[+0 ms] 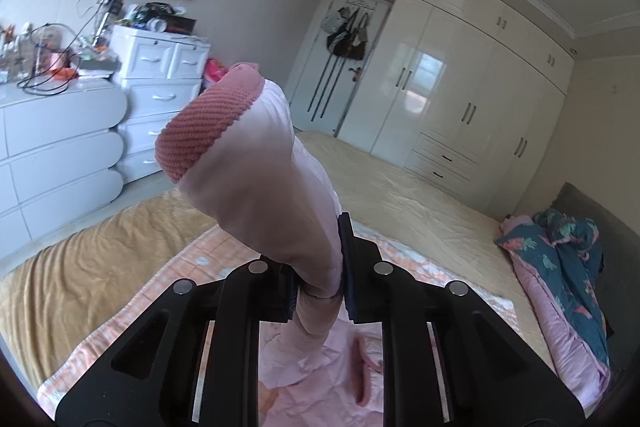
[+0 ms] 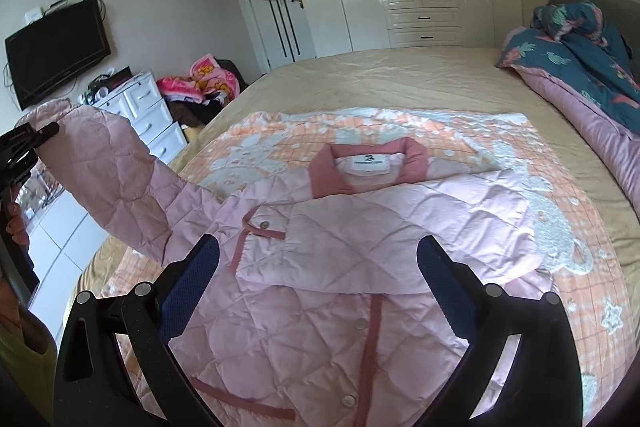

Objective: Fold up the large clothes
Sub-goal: 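Carry the held sleeve with the left tool over the jacket body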

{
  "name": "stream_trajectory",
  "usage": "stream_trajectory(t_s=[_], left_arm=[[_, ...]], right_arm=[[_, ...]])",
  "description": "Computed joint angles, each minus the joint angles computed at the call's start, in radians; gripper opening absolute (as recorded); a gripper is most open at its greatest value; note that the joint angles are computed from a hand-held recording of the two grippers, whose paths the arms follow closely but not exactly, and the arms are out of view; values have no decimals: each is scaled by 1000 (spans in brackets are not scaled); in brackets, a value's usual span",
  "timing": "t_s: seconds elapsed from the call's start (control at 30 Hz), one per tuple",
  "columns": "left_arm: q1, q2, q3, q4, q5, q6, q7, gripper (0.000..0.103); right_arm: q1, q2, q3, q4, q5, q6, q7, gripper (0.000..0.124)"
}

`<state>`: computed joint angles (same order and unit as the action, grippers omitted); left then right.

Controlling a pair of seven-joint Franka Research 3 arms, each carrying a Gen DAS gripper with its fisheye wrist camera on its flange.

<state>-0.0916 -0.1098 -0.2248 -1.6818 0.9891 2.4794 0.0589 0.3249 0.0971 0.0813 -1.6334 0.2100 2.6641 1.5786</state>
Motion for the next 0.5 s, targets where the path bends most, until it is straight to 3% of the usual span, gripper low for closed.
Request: stream_trajectory(t_s=[0.2, 0.5], left_arm=[[-44, 65, -16, 82, 10, -29, 46, 10], [-144, 185, 3, 228, 18, -49, 128, 10]], right_arm=[[-21, -43, -8, -56, 35, 13, -30, 99], [-54, -86, -21, -108, 83, 43, -54, 99]])
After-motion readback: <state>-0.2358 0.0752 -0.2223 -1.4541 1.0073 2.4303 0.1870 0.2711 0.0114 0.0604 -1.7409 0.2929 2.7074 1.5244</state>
